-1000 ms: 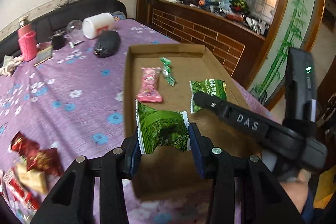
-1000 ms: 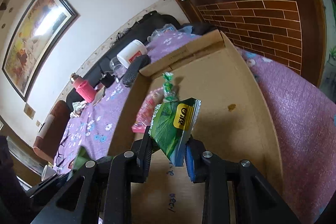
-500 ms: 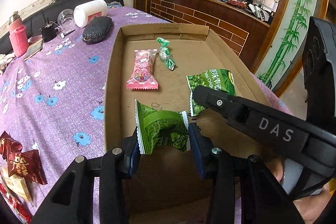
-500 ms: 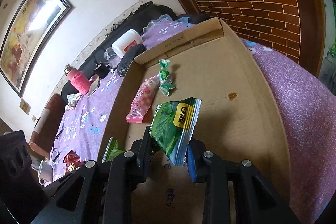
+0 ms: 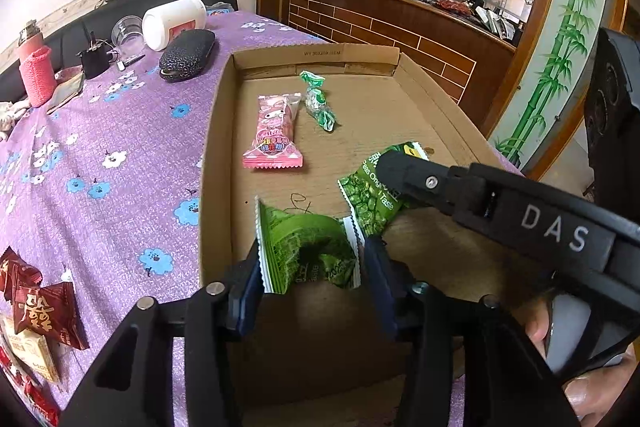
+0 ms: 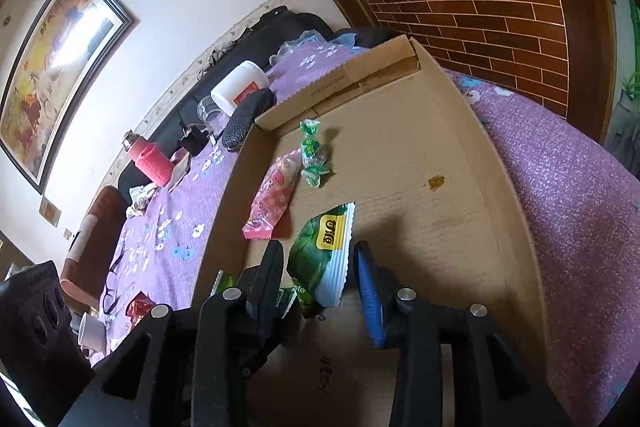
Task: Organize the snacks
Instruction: 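Lower both green packs into the tray and open both grippers, then move both grippers back toward the remaining snack pile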
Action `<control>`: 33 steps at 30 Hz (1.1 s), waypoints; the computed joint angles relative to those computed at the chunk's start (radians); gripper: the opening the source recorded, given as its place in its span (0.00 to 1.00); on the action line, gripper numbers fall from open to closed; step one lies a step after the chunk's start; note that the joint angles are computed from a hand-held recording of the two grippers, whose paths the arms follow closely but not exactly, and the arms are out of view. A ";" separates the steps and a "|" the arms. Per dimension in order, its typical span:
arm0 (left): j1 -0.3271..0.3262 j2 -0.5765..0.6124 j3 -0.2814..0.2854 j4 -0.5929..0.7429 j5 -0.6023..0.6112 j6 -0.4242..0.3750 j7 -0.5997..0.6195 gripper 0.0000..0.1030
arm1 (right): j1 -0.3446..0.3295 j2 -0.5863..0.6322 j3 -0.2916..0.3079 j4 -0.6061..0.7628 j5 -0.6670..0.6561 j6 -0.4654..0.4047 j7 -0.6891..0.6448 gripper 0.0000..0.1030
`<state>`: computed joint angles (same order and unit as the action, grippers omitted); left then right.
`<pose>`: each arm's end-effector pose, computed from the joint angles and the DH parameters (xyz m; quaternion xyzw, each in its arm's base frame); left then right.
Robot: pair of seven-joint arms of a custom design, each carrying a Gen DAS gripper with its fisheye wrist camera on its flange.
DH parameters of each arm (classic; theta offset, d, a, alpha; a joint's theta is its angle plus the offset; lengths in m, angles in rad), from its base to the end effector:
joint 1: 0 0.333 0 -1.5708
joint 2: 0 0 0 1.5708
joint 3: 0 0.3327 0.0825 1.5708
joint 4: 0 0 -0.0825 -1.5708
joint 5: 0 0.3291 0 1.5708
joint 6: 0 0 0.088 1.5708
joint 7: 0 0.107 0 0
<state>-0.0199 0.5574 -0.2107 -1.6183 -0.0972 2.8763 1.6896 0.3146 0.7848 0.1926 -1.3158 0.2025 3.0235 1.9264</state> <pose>0.6882 -0.1221 0.4329 -0.5947 0.7219 -0.3077 0.1749 0.6922 0.3052 0.4234 -0.5767 0.6783 -0.0565 0.4518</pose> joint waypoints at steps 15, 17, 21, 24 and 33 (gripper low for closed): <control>-0.005 -0.057 0.010 -0.077 0.015 0.116 -0.035 0.57 | 0.195 -0.075 -0.317 -0.141 -0.066 0.187 0.259 0.38; -0.003 -0.069 0.008 -0.090 0.017 0.127 -0.041 0.57 | 0.203 -0.075 -0.330 -0.144 -0.080 0.196 0.275 0.38; 0.010 -0.101 -0.005 -0.121 0.011 0.141 -0.041 0.58 | 0.234 -0.078 -0.375 -0.153 -0.101 0.206 0.305 0.39; 0.018 -0.133 -0.014 -0.154 0.006 0.147 -0.037 0.58 | 0.294 -0.077 -0.458 -0.169 -0.101 0.228 0.336 0.39; 0.117 -0.270 -0.101 -0.331 -0.083 0.233 0.057 0.63 | 0.465 -0.084 -0.660 -0.234 -0.066 0.297 0.324 0.39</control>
